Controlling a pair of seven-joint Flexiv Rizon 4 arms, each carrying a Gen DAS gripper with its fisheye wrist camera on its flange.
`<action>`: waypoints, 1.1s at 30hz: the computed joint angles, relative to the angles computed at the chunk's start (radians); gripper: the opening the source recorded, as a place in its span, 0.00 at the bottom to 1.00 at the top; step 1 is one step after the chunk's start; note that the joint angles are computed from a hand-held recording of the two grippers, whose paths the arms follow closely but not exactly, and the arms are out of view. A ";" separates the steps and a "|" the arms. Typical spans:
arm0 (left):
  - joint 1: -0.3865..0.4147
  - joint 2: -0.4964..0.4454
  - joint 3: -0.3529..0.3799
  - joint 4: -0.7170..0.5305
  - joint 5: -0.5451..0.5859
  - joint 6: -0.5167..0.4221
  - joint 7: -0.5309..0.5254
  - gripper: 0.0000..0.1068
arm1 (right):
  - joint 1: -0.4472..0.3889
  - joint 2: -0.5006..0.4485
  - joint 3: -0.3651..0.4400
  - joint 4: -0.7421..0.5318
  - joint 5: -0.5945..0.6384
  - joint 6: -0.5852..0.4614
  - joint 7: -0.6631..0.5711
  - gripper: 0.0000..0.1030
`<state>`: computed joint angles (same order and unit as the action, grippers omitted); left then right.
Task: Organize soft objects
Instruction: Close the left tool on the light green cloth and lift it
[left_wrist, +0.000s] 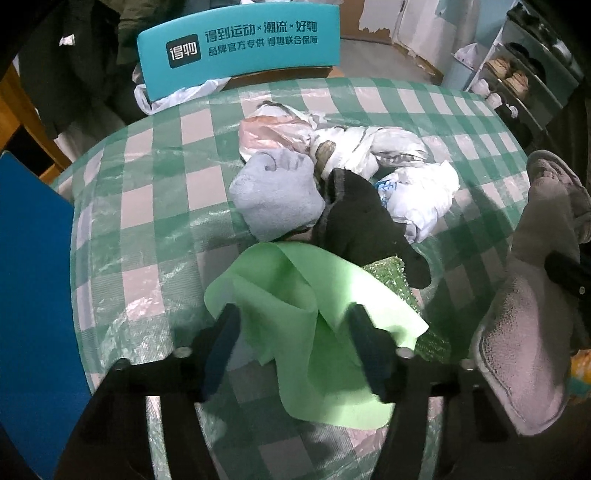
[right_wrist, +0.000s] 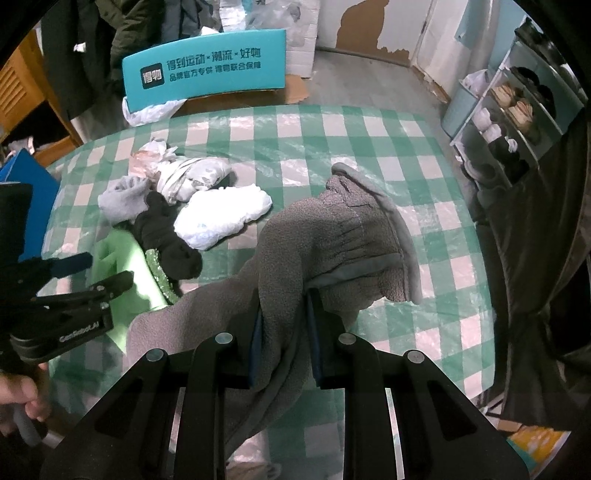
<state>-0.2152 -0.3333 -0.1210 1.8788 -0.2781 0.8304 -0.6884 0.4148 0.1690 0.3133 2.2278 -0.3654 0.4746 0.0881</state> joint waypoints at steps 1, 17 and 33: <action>0.002 -0.001 -0.003 -0.003 -0.003 -0.011 0.007 0.46 | 0.000 0.000 0.000 0.000 -0.001 0.002 0.000 0.18; 0.019 0.058 -0.010 0.033 -0.057 0.007 0.098 0.03 | 0.000 -0.009 -0.001 -0.011 -0.014 0.001 -0.001 0.18; 0.033 0.157 0.013 0.056 -0.188 0.001 0.220 0.03 | 0.024 -0.028 0.007 -0.092 -0.092 -0.084 -0.023 0.18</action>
